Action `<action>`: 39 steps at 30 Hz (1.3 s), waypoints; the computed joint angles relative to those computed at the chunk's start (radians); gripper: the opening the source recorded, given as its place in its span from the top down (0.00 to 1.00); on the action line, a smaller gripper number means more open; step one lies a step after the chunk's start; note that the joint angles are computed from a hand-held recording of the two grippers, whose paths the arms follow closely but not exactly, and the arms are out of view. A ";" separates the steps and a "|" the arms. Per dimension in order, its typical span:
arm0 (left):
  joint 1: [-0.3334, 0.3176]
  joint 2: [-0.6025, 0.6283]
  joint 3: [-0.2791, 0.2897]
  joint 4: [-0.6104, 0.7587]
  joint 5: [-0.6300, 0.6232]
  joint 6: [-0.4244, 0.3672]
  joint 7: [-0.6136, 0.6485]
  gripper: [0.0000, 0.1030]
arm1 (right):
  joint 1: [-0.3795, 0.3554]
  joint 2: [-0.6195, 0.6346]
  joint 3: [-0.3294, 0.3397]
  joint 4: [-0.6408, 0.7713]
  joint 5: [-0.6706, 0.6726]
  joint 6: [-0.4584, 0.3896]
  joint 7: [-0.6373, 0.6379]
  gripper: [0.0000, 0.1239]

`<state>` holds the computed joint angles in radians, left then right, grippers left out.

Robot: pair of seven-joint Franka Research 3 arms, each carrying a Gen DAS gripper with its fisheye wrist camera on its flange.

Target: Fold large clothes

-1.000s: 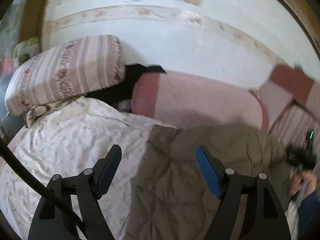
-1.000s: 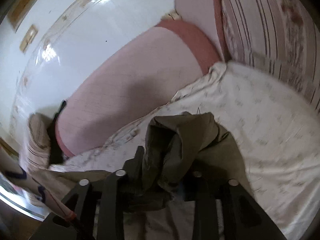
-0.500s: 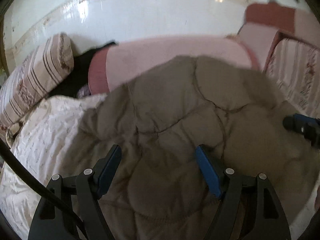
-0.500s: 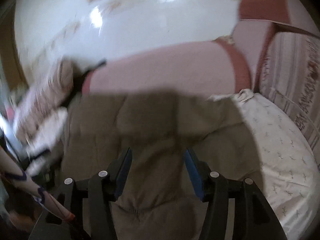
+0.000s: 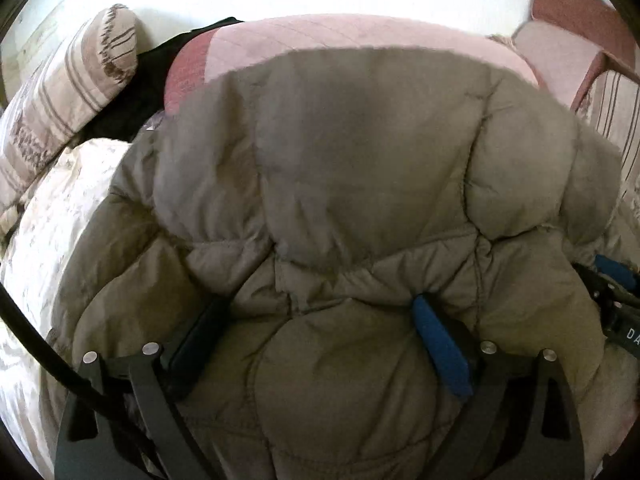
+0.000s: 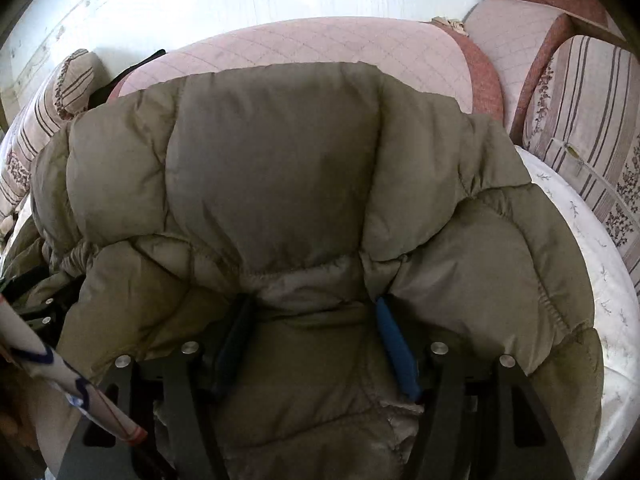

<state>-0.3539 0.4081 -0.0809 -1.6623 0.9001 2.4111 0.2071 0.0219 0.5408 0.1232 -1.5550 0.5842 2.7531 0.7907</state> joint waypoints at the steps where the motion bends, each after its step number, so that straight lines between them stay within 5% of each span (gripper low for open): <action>1: -0.004 -0.029 0.002 -0.033 0.009 0.005 -0.023 0.07 | -0.008 -0.017 0.005 -0.016 0.009 -0.002 -0.005 0.47; 5: -0.038 -0.211 -0.014 -0.239 0.176 0.005 -0.226 0.08 | -0.141 -0.215 0.128 -0.228 0.296 0.015 -0.256 0.48; 8: -0.041 -0.281 -0.066 -0.310 0.192 -0.114 -0.277 0.08 | -0.183 -0.349 0.151 -0.382 0.522 0.097 -0.468 0.48; 10: -0.028 -0.313 -0.100 -0.339 0.134 -0.204 -0.281 0.08 | -0.146 -0.373 0.094 -0.433 0.465 0.136 -0.380 0.50; 14: 0.027 -0.357 -0.128 -0.424 0.047 -0.179 -0.305 0.07 | -0.061 -0.347 -0.037 -0.439 0.214 0.080 -0.092 0.53; 17: 0.054 -0.351 -0.132 -0.447 0.050 -0.122 -0.296 0.05 | -0.022 -0.315 -0.075 -0.429 0.154 0.070 -0.062 0.53; 21: 0.041 -0.364 -0.155 -0.442 0.078 -0.191 -0.320 0.06 | 0.023 -0.313 -0.117 -0.422 0.016 0.064 0.058 0.53; 30: 0.006 -0.406 -0.198 -0.423 0.146 -0.308 -0.350 0.06 | 0.008 -0.480 -0.085 -0.518 0.320 0.008 -0.197 0.54; 39: -0.026 -0.299 -0.194 -0.324 0.127 -0.300 -0.238 0.07 | 0.097 -0.487 -0.096 -0.547 0.288 -0.021 -0.203 0.54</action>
<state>-0.3801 0.1088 -0.2745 -1.9866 1.0273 2.1114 -0.0314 0.1193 0.0536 0.0277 -2.1021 0.8719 2.7317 0.5872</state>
